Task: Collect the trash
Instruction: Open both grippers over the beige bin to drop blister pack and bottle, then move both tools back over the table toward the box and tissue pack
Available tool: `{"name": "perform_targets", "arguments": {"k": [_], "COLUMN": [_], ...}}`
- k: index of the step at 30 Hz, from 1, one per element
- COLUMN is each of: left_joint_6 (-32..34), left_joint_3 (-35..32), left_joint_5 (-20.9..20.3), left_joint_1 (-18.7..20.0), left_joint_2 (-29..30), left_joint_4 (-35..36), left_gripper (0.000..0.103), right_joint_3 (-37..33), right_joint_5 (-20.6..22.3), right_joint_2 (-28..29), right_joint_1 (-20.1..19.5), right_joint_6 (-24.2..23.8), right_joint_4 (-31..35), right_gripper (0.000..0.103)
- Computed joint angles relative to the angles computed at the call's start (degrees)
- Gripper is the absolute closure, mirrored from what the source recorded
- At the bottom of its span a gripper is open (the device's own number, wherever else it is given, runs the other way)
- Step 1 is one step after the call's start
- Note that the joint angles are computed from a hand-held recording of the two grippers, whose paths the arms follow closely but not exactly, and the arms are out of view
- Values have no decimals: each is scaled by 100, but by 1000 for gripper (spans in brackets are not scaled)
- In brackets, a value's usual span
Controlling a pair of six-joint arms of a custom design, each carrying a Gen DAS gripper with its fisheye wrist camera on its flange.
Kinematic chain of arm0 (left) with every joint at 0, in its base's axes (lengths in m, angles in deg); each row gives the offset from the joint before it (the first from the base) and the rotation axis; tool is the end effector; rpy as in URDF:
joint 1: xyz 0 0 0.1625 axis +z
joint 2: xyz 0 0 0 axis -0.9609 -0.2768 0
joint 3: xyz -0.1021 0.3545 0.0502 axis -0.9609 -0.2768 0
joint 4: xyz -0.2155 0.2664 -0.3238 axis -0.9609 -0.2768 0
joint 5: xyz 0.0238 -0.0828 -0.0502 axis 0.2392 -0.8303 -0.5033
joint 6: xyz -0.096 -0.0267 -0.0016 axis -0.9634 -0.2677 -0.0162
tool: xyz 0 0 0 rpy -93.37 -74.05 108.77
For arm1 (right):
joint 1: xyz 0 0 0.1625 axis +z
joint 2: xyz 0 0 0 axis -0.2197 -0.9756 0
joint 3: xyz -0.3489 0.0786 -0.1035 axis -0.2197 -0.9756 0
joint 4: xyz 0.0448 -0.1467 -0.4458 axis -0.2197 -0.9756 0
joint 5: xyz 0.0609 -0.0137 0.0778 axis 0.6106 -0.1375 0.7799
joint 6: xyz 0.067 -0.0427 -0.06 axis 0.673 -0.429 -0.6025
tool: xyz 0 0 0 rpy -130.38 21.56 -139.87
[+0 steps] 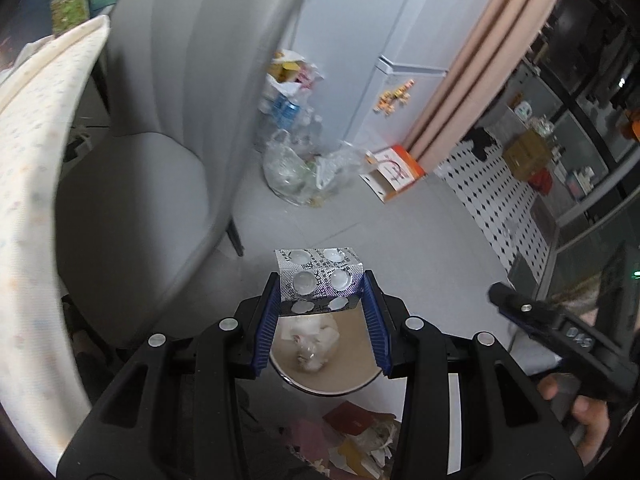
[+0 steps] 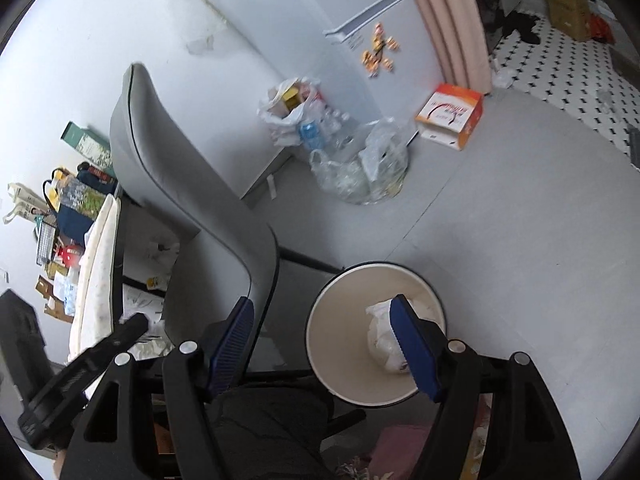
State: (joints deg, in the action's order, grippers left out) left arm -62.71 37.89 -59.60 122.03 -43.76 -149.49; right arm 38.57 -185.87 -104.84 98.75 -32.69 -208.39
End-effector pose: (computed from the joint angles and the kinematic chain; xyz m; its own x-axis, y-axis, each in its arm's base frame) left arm -0.3204 -0.6347 0.0892 -0.8304 0.2986 -0.4703 0.4465 0.8616 -0.2413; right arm 0.0605 -0.5275 0.2871 -0.8976 0.4017 0.1816 0.1602 0.6810 -0.7146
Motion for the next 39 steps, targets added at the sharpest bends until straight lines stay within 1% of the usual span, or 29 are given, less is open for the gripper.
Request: {"name": "perform_targets", "arguments": {"k": [4, 6, 7, 8, 10, 11, 13, 18, 21, 23, 31, 35, 39], "left_joint_6": [18, 44, 64, 90, 79, 86, 78, -103, -201, -250, -496, -626, -765], "left_joint_3": [-200, -330, -364, -412, -414, -360, -274, -20, 180, 369, 1250, 1632, 1940], "left_joint_5": [-185, -271, -328, -397, -331, -319, -330, -184, -37, 83, 655, 995, 1238], "left_joint_1": [-26, -50, -57, -68, -123, -139, -165, -221, -289, -340, -480, -509, -543], "left_joint_2": [277, 438, 493, 542, 549, 510, 380, -85, -418, -696, -1908, -2521, -3053], "left_joint_4": [142, 239, 255, 311, 283, 194, 87, -25, -117, -201, -437, -384, -362], "left_gripper": [62, 62, 59, 44, 23, 17, 12, 12, 7, 6, 6, 6, 6], "right_joint_3": [179, 251, 283, 322, 375, 389, 404, 411, 379, 346, 184, 115, 30], "right_joint_5": [-104, -141, -136, -137, -107, -100, -70, -33, -66, -92, -246, -289, -301], "right_joint_2": [-380, -555, -635, -711, -818, -857, -896, -925, -863, -808, -533, -401, -278], "right_joint_1": [11, -14, -43, -66, -113, -108, -81, 87, 260, 392, 892, 1115, 1299], "right_joint_6": [-31, -39, -46, -28, -4, 13, -5, -67, -81, -99, -172, -199, -211], "right_joint_4": [-93, -131, -131, -146, -163, -159, -177, -185, -225, -237, -229, -238, -162], "right_gripper": [33, 31, 30, 30, 30, 30, 30, 30, 29, 27, 27, 27, 27]}}
